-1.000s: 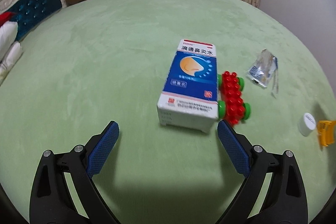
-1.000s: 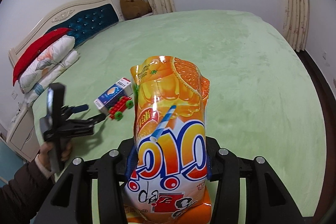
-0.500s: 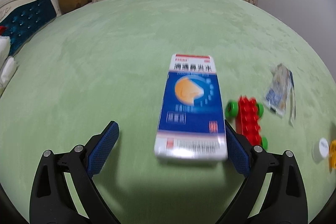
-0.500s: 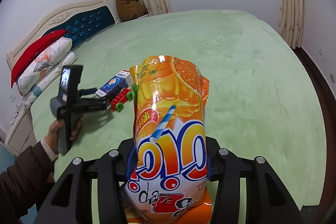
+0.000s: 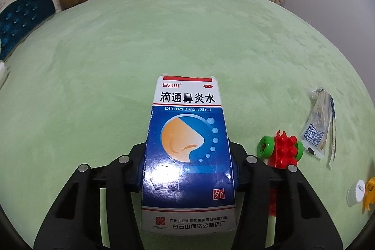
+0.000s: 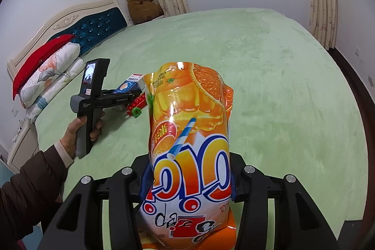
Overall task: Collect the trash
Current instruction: 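Carry the spray box and juice pouch over the orange bucket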
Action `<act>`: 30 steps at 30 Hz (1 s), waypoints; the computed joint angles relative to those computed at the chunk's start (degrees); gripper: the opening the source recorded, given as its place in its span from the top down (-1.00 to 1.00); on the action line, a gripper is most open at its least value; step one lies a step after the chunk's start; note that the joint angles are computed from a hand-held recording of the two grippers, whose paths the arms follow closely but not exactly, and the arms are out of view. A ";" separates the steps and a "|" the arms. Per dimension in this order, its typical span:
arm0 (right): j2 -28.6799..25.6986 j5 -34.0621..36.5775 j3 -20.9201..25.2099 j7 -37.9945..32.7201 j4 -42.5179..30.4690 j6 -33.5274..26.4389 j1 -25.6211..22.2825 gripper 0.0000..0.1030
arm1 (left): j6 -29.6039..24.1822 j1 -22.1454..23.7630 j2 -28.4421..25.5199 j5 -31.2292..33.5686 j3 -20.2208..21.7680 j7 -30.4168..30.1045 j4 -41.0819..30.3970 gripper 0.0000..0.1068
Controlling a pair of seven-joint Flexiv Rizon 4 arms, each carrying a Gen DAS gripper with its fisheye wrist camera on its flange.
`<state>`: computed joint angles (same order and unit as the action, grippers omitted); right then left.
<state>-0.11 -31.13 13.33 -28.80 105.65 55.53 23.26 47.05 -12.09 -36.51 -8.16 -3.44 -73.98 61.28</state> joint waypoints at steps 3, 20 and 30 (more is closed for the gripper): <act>0.50 0.17 0.16 0.09 0.42 0.15 -0.04 0.07 | 1.75 -0.64 1.35 1.18 0.85 -1.28 1.90 0.07; 4.06 -1.10 3.93 7.56 5.50 3.85 2.41 0.07 | 11.79 0.02 22.99 1.68 1.32 -7.46 29.08 0.07; 7.74 -1.34 6.72 14.78 10.70 4.70 3.80 0.07 | 14.78 -1.26 34.94 1.03 -0.05 -6.59 43.56 0.07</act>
<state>7.63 -32.47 20.05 -14.02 116.34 60.23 27.07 61.83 -13.35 -1.56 -7.13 -3.49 -80.57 104.84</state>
